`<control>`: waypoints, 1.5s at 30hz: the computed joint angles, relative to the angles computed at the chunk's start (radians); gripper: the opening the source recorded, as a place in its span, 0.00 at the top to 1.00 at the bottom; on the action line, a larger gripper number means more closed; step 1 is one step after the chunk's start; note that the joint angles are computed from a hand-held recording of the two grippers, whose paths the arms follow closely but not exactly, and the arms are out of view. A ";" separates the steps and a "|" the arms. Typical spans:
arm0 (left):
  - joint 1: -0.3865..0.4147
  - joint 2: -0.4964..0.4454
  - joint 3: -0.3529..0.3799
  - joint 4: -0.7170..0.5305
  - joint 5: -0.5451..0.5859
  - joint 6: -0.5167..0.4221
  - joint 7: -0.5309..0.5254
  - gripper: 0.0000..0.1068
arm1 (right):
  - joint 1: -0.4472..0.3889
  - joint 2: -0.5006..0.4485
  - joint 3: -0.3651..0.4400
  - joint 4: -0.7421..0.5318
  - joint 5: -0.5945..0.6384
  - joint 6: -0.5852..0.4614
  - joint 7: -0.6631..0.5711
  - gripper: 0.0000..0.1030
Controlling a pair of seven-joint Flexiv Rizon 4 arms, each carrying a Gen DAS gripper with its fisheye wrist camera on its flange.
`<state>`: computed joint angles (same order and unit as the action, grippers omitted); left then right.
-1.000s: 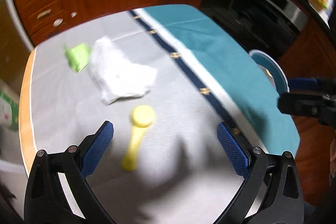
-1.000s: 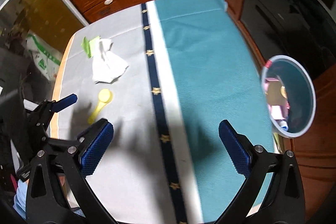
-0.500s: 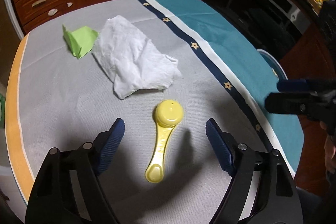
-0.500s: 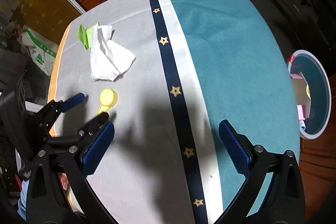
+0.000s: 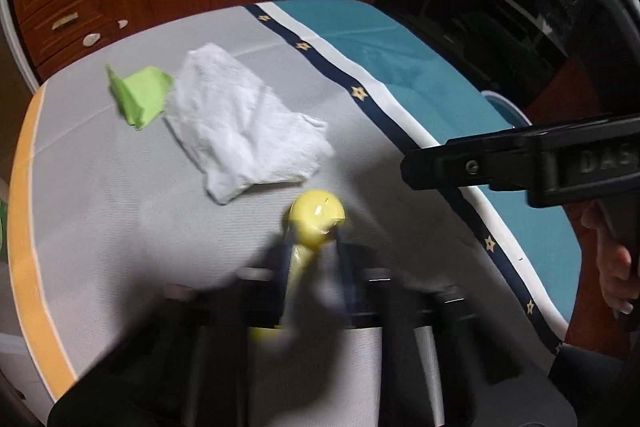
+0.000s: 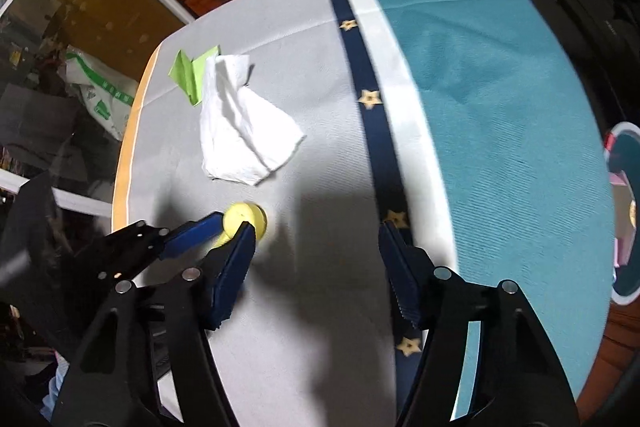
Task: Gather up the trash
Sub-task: 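Grasp the white tissue with the right tool while the left tool grasps the yellow spoon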
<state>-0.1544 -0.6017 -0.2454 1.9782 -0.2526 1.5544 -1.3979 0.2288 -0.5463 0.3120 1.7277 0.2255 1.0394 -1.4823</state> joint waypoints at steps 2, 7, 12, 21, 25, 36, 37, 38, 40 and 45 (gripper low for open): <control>0.049 0.019 -0.034 0.036 -0.020 0.010 -0.003 0.99 | 0.015 -0.017 -0.002 -0.023 -0.017 -0.001 -0.004 0.40; 0.125 0.051 -0.086 0.092 -0.039 0.022 0.002 0.99 | 0.046 -0.063 0.005 -0.089 -0.046 0.006 -0.026 0.39; 0.179 0.052 -0.154 0.105 -0.051 0.008 0.035 0.98 | 0.066 -0.104 0.008 -0.167 -0.063 -0.012 -0.018 0.35; 0.223 0.044 -0.183 0.128 -0.073 0.055 -0.005 0.54 | 0.169 -0.191 -0.052 -0.232 -0.195 -0.015 -0.012 0.62; 0.231 0.036 -0.196 0.109 -0.052 0.026 0.011 0.53 | 0.154 -0.177 -0.054 -0.180 -0.212 0.021 0.003 0.96; -0.032 -0.033 0.030 -0.104 -0.002 -0.150 0.075 0.51 | 0.003 -0.071 -0.017 -0.037 -0.148 0.114 0.023 0.96; -0.054 -0.036 0.050 -0.109 0.006 -0.140 0.067 0.52 | -0.002 -0.064 -0.014 -0.026 -0.140 0.117 0.022 0.96; -0.077 -0.038 0.072 -0.116 0.018 -0.139 0.060 0.62 | -0.014 -0.055 -0.008 -0.012 -0.128 0.123 0.014 0.96; -0.110 -0.038 0.107 -0.125 0.041 -0.140 0.049 0.69 | -0.026 -0.046 -0.001 0.001 -0.112 0.125 0.005 0.96; -0.199 -0.018 0.207 -0.145 0.084 -0.175 -0.049 0.71 | -0.060 -0.036 0.022 0.018 -0.058 0.125 -0.023 0.96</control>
